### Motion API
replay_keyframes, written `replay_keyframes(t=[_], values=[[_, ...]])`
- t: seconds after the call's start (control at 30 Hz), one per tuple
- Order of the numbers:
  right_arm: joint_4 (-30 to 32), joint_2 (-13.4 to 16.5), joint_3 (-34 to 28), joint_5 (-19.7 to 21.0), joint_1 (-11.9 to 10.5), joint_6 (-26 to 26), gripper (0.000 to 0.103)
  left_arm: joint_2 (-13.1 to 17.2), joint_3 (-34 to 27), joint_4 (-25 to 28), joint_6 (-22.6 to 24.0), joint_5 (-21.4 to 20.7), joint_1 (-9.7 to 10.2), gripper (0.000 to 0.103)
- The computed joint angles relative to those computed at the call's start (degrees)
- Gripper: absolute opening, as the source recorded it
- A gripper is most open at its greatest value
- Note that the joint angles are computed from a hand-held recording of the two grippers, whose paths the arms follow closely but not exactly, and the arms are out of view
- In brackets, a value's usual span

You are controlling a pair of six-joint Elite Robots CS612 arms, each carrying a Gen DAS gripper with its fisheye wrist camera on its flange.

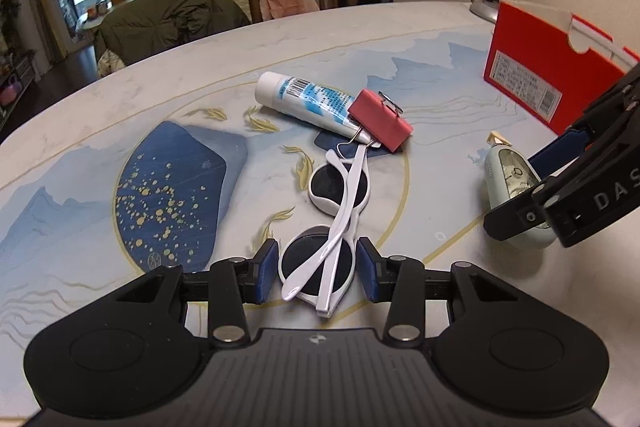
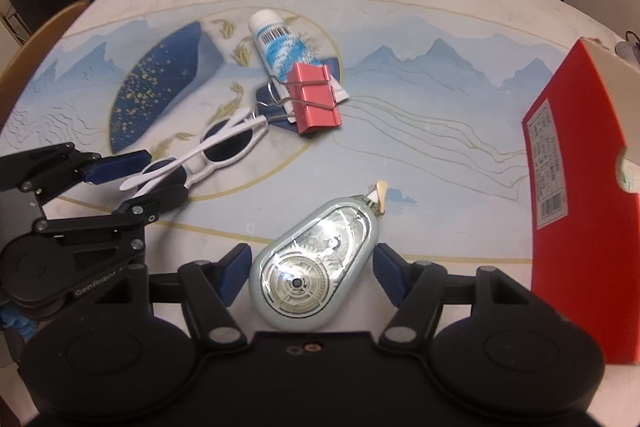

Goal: Organize rigid objects
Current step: 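Carry the tape roller with the right tool while the left tool carries the sunglasses into the box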

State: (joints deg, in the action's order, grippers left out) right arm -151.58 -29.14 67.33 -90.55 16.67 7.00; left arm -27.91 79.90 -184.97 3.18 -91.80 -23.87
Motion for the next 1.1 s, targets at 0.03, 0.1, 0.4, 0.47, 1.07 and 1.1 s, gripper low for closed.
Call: replay_keyframes(t=[0.03, 0.1, 0.4, 0.47, 1.07, 1.1], values=[[-0.45, -0.44, 0.61, 0.16, -0.04, -0.15, 0.066, -0.2, 0.33, -0.42, -0.64, 0.02, -0.03, 0.041], [-1.15, -1.39, 1.89, 0.71, -0.19, -0.23, 0.066, -0.69, 0.87, -0.57, -1.66, -0.03, -0.12, 0.041], [-6.11, -6.24, 9.02, 3.25, -1.59, -1.57, 0.066, -3.43, 3.71, -1.51, -5.39, 1.35, -1.18, 0.041], [-7.46, -7.24, 10.59, 3.87, -2.05, -2.03, 0.066, -3.86, 4.08, -1.63, -5.79, 2.59, -1.61, 0.041], [-19.41, -13.89, 21.51, 8.87, -9.04, -7.52, 0.066, -8.1, 4.8, -3.03, -11.99, 8.21, -6.26, 0.04], [-19.9, -14.06, 21.88, 8.55, -9.52, -7.75, 0.066, -8.29, 4.63, -3.07, -12.17, 8.18, -6.67, 0.04]])
